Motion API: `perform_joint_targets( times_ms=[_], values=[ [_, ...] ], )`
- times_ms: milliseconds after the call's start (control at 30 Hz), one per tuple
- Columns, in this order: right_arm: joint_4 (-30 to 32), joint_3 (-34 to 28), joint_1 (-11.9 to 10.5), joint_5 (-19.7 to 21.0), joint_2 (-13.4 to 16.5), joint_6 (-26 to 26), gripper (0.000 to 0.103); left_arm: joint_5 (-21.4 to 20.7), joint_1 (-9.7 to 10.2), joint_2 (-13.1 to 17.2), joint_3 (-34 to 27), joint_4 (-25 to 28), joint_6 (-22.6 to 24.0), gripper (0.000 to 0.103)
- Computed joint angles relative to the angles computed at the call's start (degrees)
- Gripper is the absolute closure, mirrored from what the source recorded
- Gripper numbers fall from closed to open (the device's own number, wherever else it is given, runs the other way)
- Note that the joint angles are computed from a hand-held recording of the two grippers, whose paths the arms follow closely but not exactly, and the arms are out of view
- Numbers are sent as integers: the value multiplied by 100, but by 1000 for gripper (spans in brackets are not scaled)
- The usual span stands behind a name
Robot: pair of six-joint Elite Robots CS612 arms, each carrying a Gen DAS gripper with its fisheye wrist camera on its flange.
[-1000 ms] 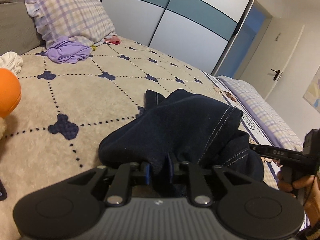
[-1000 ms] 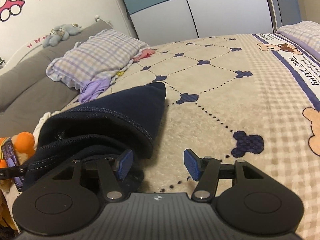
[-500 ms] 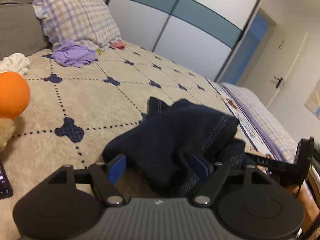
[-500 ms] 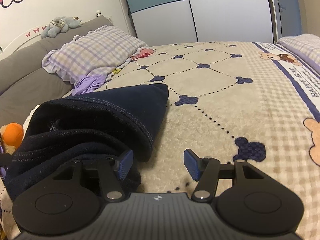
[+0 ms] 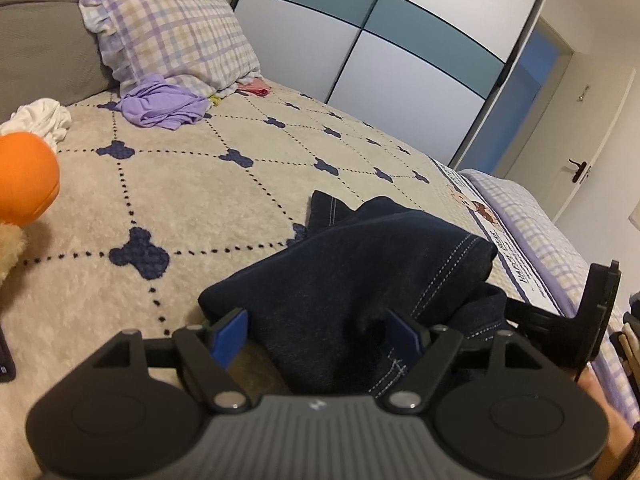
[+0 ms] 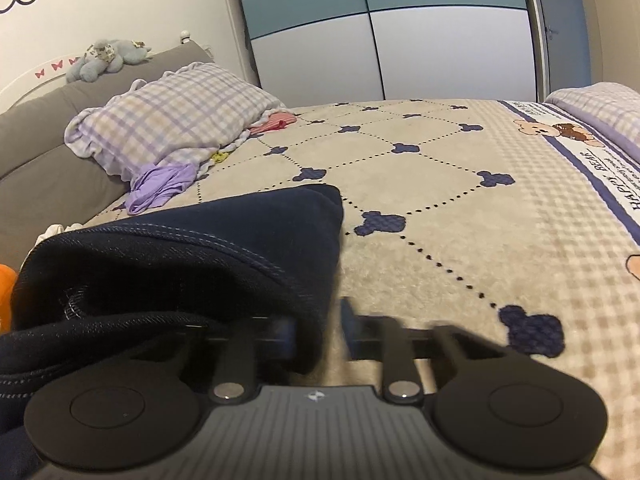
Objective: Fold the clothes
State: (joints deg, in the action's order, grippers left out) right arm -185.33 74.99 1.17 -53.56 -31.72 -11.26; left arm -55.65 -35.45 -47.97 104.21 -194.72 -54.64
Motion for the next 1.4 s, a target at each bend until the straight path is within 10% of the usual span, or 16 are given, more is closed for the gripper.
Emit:
perform_joint_targets(
  times_ms=[900,1400],
  values=[
    [-2703,552,-281,-265,-308,1308,97,8,36,183,-364,-245,-238,26],
    [-3626,490,-466,-1218,-297,1784,97,-254,66,313,-612,-286,-101,25]
  ],
)
